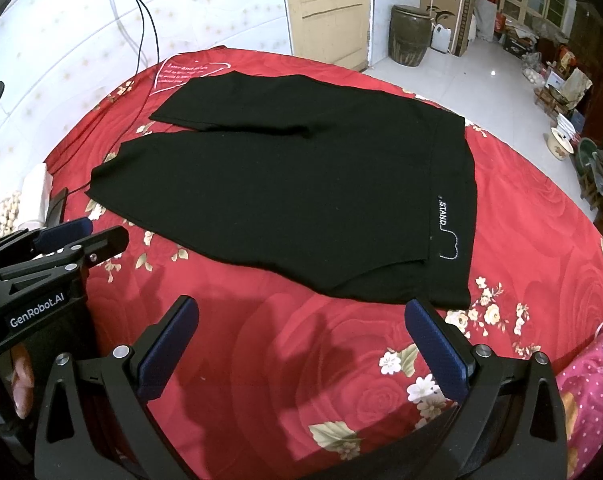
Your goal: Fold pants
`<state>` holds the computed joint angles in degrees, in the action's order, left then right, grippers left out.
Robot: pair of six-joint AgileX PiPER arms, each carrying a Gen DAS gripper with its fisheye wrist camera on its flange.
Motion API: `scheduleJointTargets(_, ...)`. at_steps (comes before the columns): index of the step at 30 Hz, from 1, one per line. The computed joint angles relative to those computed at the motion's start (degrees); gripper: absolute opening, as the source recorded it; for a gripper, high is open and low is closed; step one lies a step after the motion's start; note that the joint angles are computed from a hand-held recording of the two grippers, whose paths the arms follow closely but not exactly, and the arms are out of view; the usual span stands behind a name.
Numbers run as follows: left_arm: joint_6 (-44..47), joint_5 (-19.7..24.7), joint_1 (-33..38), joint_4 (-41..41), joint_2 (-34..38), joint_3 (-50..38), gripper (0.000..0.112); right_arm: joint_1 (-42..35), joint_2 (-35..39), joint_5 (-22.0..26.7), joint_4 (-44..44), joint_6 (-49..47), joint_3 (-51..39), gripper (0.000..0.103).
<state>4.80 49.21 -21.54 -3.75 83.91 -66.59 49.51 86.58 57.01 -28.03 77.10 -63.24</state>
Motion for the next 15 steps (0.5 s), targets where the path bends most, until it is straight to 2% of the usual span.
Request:
scheduleJointTargets(6, -0.1, -0.9, -0.4, 0.2, -0.5, 0.9, 0.058, 0.0, 0.0, 0.1, -0.1, 0.0, 0.0, 0.103)
scheduleJointTargets(15, 3.2, 0.2, 0.3, -2.1, -0.4, 0.3, 0.058, 0.0, 0.0, 0.1, 0.0, 0.0, 0.0, 0.103)
